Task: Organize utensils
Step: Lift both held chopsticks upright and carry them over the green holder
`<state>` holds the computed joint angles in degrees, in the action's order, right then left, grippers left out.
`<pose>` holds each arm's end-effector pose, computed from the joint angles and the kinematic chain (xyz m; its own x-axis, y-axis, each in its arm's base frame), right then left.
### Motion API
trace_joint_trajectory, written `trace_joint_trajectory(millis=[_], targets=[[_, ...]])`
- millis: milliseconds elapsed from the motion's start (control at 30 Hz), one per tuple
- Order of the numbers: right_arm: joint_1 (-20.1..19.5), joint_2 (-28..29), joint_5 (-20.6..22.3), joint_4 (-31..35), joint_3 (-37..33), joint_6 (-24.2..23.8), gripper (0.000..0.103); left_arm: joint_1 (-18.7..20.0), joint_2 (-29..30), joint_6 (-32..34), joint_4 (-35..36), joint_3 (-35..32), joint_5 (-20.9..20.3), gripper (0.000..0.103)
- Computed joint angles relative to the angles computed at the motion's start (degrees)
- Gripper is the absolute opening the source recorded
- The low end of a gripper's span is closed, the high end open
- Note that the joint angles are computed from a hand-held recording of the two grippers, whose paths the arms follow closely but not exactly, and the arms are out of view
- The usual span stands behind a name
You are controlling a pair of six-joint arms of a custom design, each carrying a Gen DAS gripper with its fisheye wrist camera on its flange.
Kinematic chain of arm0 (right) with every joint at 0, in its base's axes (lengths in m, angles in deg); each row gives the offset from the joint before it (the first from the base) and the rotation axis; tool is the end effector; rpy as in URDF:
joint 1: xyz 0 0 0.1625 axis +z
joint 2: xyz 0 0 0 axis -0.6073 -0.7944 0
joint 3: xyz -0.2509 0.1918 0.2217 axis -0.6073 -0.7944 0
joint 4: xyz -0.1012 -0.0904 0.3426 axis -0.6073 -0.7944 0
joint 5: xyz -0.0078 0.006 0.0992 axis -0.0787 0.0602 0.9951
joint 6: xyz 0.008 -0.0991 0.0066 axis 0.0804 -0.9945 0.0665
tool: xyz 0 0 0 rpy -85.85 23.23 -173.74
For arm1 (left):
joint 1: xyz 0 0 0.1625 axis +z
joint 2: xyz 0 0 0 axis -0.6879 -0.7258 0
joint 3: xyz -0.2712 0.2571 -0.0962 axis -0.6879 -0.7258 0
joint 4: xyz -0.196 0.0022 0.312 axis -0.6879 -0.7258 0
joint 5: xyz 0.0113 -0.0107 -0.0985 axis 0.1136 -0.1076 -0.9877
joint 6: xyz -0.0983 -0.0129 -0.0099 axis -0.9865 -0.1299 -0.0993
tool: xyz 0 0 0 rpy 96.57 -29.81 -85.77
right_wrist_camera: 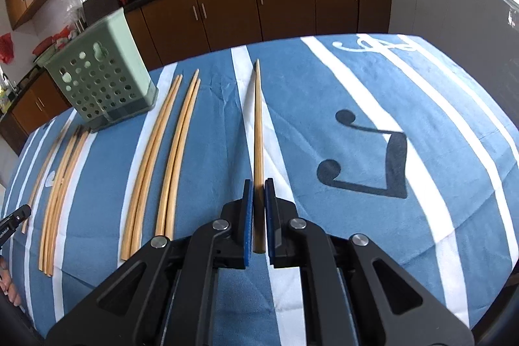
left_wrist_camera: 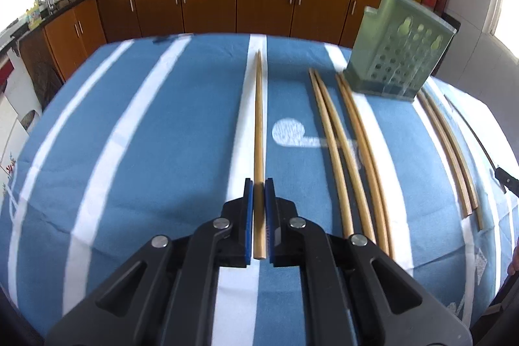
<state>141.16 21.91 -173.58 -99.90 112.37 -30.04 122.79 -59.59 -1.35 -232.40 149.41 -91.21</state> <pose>0.2378 -0.6877 0.0211 -0.8041 0.1886 0.5638 -0.3119 0.6734 -0.6702 0.0598 -0.7345 0.3054 -0.7420 0.0089 -0.6704 0.4388 0.7624 -0.4756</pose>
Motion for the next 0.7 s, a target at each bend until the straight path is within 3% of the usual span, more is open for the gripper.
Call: trace_joint_trajectory(millis=[367, 700], targets=[[2.30, -2.54, 3.78, -14.18, 2.56, -6.30, 0.008, -4.08, -5.95, 4.86, -15.12, 5.11, -3.73, 0.008], [3.61, -1.78, 4.37, -16.30, -1.71, -10.19, 0.008, -6.20, -5.38, 7.09, -18.44, 1.31, -4.28, 0.007]])
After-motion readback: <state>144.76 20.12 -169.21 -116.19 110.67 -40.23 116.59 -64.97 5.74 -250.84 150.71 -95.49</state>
